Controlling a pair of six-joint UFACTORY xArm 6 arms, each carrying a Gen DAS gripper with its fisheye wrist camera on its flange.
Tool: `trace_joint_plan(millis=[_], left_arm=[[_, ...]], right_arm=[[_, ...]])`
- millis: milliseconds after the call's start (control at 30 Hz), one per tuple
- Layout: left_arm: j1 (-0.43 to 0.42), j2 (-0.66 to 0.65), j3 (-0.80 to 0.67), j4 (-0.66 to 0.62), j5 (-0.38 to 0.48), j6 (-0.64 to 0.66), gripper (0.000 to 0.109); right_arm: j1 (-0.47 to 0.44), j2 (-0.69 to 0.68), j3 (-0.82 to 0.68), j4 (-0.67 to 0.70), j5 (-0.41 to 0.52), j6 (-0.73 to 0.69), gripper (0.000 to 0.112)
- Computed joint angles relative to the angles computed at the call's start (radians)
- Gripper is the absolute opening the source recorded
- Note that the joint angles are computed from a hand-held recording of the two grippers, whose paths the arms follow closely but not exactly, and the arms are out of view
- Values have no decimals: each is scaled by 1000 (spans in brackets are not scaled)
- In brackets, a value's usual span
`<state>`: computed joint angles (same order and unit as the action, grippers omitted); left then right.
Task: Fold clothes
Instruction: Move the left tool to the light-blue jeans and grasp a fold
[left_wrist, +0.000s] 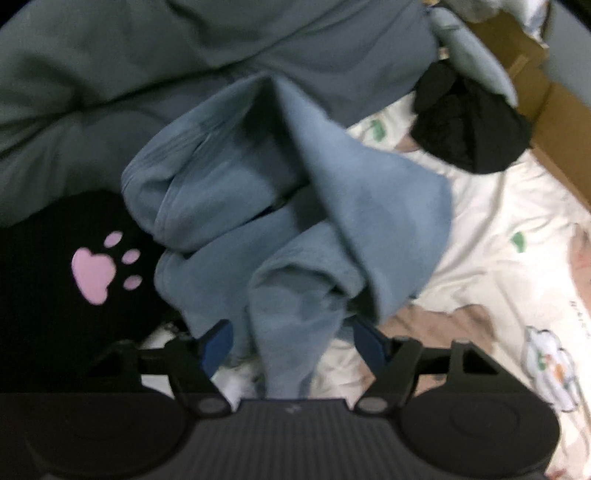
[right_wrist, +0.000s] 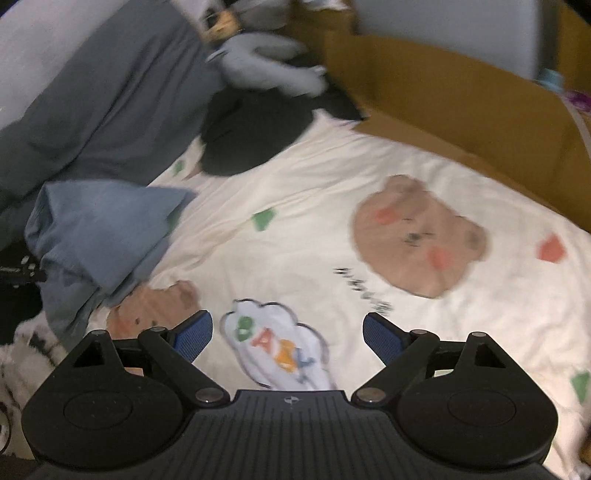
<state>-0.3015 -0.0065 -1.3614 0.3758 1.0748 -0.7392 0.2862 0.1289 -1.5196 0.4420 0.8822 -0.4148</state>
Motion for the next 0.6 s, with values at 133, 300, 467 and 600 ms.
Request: trace_joint_plan(millis=[133, 300, 467, 600], left_arm=[[10, 2, 36, -10, -15, -1, 68], [9, 23, 38, 18, 15, -43, 61], [21, 28, 44, 2, -10, -59, 56], [22, 34, 49, 3, -43, -51, 55]], right_arm=[[62, 69, -33, 58, -27, -48, 91], [146, 159, -92, 125, -40, -102, 83], [220, 258, -185, 177, -35, -136, 83], [271, 329, -257, 230, -27, -195, 83]])
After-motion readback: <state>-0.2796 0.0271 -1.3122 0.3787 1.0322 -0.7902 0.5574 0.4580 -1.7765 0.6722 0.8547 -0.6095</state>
